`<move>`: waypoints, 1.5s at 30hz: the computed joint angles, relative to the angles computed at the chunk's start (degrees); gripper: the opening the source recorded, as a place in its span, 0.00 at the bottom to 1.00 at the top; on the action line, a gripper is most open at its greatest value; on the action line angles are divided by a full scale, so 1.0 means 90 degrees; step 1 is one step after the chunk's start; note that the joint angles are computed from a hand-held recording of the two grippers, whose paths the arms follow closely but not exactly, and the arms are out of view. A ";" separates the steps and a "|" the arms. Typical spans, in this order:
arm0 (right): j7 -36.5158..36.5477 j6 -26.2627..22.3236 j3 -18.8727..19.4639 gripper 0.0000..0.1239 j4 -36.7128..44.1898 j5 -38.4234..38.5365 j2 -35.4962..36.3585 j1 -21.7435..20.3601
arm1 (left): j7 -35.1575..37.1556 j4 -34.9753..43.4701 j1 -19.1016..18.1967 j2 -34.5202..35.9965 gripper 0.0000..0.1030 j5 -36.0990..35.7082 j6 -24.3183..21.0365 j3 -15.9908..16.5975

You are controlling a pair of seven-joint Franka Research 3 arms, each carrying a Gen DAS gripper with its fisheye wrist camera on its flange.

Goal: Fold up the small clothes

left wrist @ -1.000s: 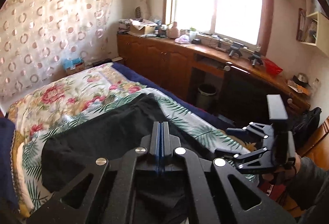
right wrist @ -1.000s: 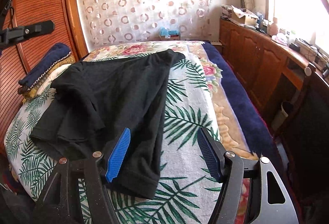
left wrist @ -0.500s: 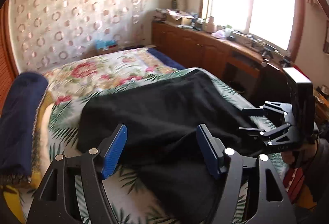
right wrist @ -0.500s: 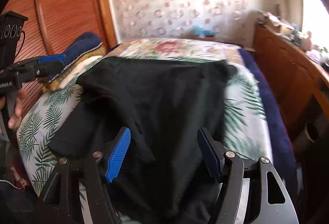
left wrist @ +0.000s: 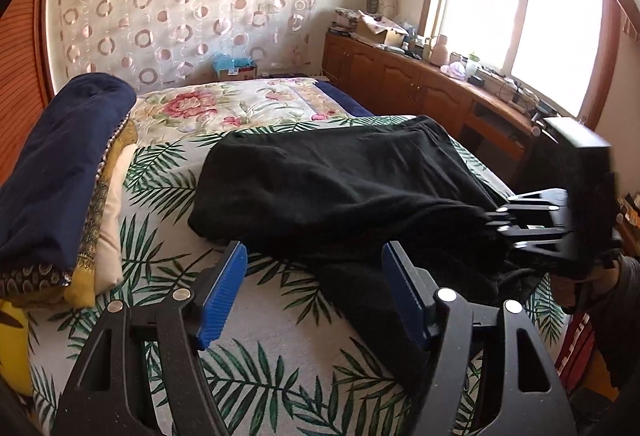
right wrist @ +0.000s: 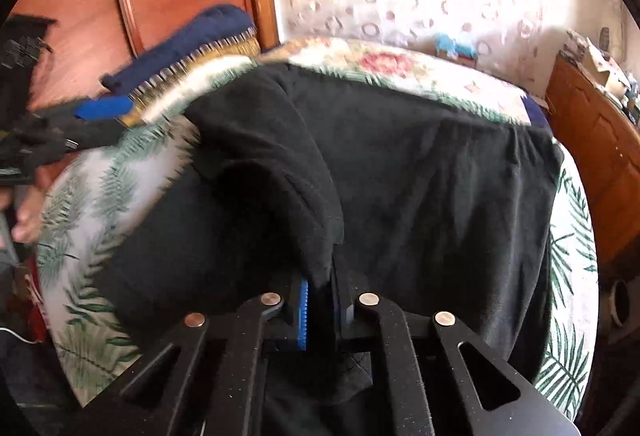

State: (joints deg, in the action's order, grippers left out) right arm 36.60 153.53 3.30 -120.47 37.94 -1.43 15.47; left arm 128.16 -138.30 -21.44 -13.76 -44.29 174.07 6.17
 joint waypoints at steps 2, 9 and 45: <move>-0.0616 0.0036 -0.0031 0.06 -0.0196 0.0685 -0.0303 0.0048 | 0.0125 -0.0007 -0.0096 -0.0034 0.69 -0.0201 0.0053 0.0098; -0.1488 0.0291 -0.0350 0.06 -0.0679 0.1778 -0.1330 0.0270 | 0.0591 -0.0059 -0.0397 -0.0234 0.69 -0.0666 0.0218 0.0314; 0.0445 0.1078 -0.0681 0.41 -0.1715 -0.0257 -0.1853 0.0486 | -0.1725 -0.0692 -0.0812 -0.0565 0.70 0.2024 0.0939 0.0901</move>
State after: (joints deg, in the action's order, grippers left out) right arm 40.61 163.24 -2.83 -135.91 35.63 -18.11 19.85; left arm 112.63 -144.53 -28.74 -18.84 -26.07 182.52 14.27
